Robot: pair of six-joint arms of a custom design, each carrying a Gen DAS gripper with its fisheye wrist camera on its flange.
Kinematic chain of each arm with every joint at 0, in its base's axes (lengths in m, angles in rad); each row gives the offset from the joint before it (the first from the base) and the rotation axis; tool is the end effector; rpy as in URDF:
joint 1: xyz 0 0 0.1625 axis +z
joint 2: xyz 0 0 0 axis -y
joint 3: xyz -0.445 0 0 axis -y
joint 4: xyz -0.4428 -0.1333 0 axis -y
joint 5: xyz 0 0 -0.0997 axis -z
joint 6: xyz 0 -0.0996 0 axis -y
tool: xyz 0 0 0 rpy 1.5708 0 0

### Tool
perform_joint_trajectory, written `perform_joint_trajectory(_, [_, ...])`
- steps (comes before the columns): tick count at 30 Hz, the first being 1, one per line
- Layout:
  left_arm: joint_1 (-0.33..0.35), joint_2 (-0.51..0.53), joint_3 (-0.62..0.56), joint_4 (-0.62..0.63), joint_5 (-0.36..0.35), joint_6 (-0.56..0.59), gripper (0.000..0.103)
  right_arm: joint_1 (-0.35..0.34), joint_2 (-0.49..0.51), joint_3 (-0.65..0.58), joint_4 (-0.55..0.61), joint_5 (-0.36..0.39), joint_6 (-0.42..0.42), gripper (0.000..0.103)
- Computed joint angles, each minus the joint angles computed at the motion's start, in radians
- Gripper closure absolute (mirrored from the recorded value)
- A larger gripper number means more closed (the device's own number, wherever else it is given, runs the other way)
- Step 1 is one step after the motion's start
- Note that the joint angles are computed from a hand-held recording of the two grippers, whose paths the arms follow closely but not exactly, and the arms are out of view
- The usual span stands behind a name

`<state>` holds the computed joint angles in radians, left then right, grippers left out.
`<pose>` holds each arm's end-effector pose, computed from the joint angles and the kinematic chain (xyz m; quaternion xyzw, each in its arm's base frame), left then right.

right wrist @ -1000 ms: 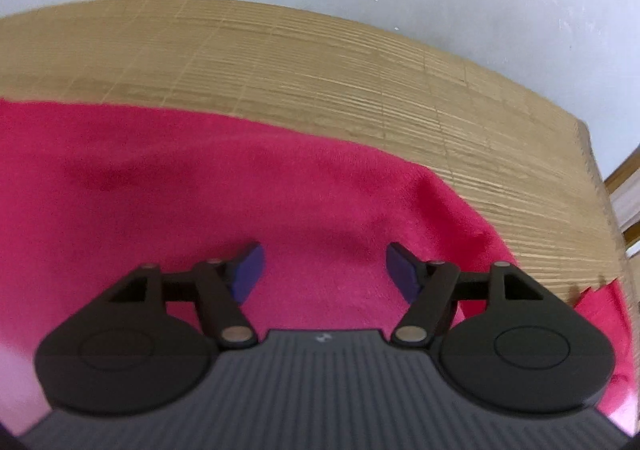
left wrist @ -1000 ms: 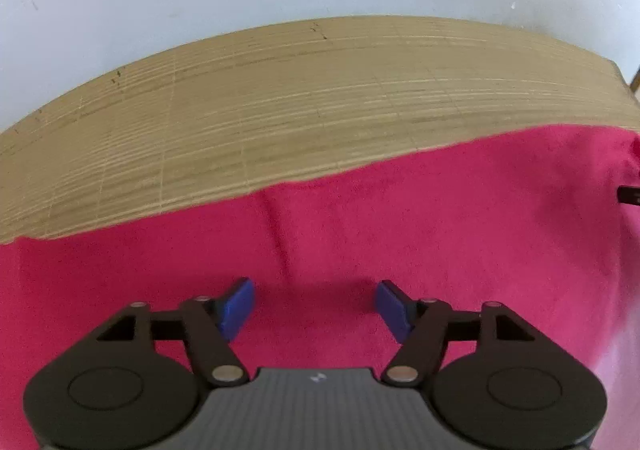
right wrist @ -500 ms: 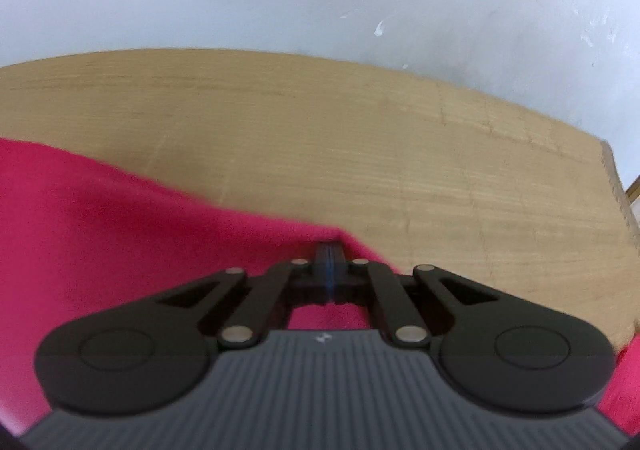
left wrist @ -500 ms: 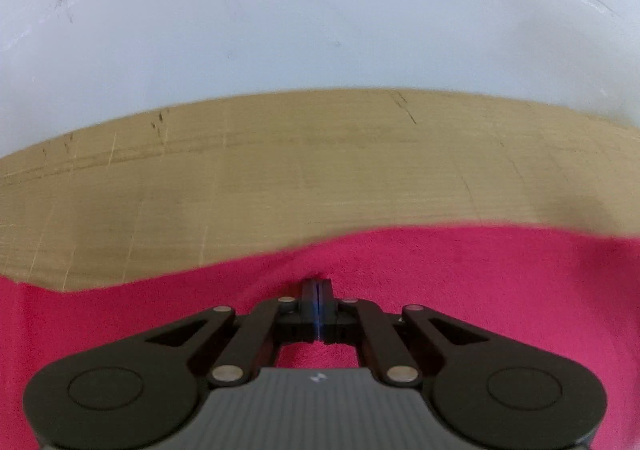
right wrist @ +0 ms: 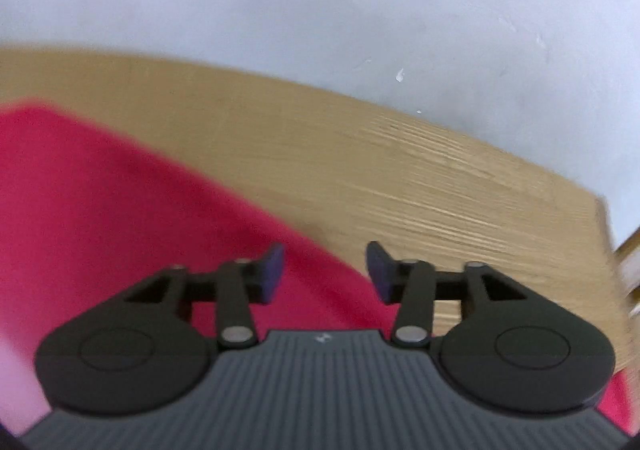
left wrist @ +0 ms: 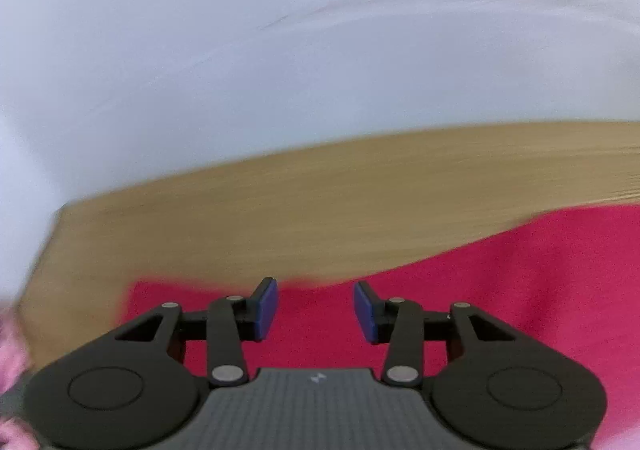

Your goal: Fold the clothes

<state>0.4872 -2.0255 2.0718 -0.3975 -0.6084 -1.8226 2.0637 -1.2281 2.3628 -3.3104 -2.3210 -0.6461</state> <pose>-0.1006 -0.2966 0.4286 -0.0153 0.7734 -0.3172 0.5487 0.2753 -0.3743 0.1770 0.3870 -0.8069 0.2496 0.3699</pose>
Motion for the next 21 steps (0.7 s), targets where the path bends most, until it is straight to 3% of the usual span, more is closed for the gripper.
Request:
perform_joint_trajectory(3, [0.119, -0.039, -0.037, 0.111, -0.013, -0.086, 0.062, -0.02, -0.009, -0.003, 0.041, -0.042, 0.005, 0.048])
perform_joint_trajectory(7, [0.268, -0.034, -0.032, 0.142, 0.043, -0.082, 0.064, -0.027, -0.009, -0.017, 0.063, -0.061, 0.082, 0.046])
perform_joint_trajectory(9, [0.276, 0.006, -0.018, 0.234, 0.048, -0.17, 0.064, -0.013, 0.022, -0.028, 0.03, -0.101, 0.063, 0.038])
perform_joint_trajectory(10, [0.312, 0.03, -0.033, 0.258, 0.077, -0.197, 0.066, -0.006, 0.045, -0.038, 0.003, -0.12, 0.032, 0.033])
perform_joint_trajectory(13, [0.415, 0.111, -0.083, 0.353, 0.155, -0.306, 0.067, 0.007, 0.096, -0.062, -0.054, -0.161, -0.045, 0.033])
perform_joint_trajectory(16, [0.524, 0.2, -0.146, 0.471, 0.229, -0.437, 0.068, 0.013, 0.093, -0.058, -0.057, -0.168, -0.063, 0.033])
perform_joint_trajectory(21, [0.582, 0.212, -0.161, 0.556, 0.269, -0.555, 0.068, 0.005, 0.023, -0.032, 0.01, -0.15, -0.082, 0.033])
